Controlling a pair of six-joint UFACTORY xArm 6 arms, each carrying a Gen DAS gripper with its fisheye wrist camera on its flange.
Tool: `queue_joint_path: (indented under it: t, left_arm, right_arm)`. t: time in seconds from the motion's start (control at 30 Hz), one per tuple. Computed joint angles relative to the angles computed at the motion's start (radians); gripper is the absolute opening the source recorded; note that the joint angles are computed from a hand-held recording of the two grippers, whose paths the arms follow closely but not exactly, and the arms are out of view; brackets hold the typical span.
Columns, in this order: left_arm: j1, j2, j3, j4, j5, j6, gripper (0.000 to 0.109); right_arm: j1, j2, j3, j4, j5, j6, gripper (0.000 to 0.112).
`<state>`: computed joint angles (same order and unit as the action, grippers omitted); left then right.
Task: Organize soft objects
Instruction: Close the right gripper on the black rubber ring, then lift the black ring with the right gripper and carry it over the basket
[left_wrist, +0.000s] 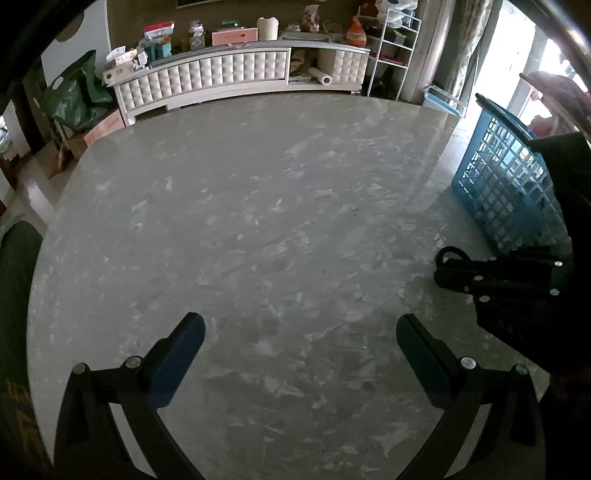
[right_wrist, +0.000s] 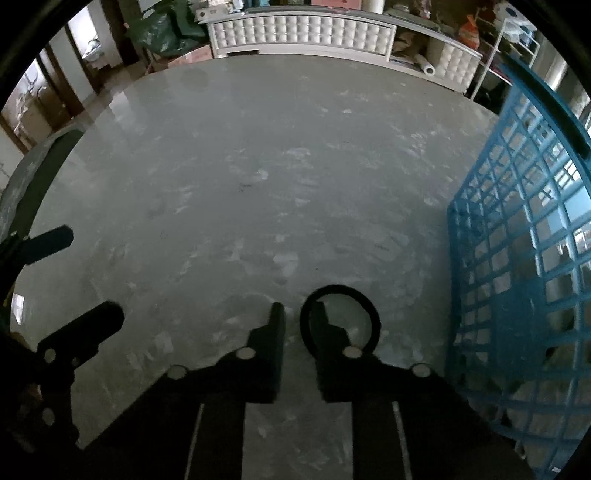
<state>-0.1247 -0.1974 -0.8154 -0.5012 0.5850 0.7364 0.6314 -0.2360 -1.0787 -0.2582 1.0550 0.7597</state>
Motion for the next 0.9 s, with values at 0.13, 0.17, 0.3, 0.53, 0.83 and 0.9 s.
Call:
queue_joint_path:
  t: [0.13, 0.17, 0.3, 0.53, 0.83, 0.9]
  left_arm:
    - [0.006, -0.006, 0.007, 0.016, -0.009, -0.016, 0.103]
    - [0.008, -0.008, 0.008, 0.015, -0.009, -0.018, 0.103]
    - [0.007, -0.029, 0.015, 0.013, -0.009, -0.013, 0.103]
    - [-0.01, -0.095, 0.013, 0.026, 0.031, -0.049, 0.103]
    - [-0.031, -0.199, -0.026, 0.012, 0.089, -0.102, 0.103]
    - [-0.044, -0.218, -0.034, 0.029, 0.092, -0.126, 0.103]
  right_arm:
    - [0.011, 0.016, -0.018, -0.003, 0.004, 0.0, 0.005]
    - [0.012, 0.014, -0.018, 0.001, 0.007, -0.002, 0.004]
    - [0.021, -0.013, 0.008, 0.003, -0.005, 0.003, 0.004]
    - [0.039, -0.103, 0.011, -0.002, 0.009, -0.006, 0.004]
    - [0.079, -0.187, -0.03, -0.043, 0.028, -0.005, 0.004]
    - [0.087, -0.205, -0.04, -0.053, 0.04, -0.005, 0.004]
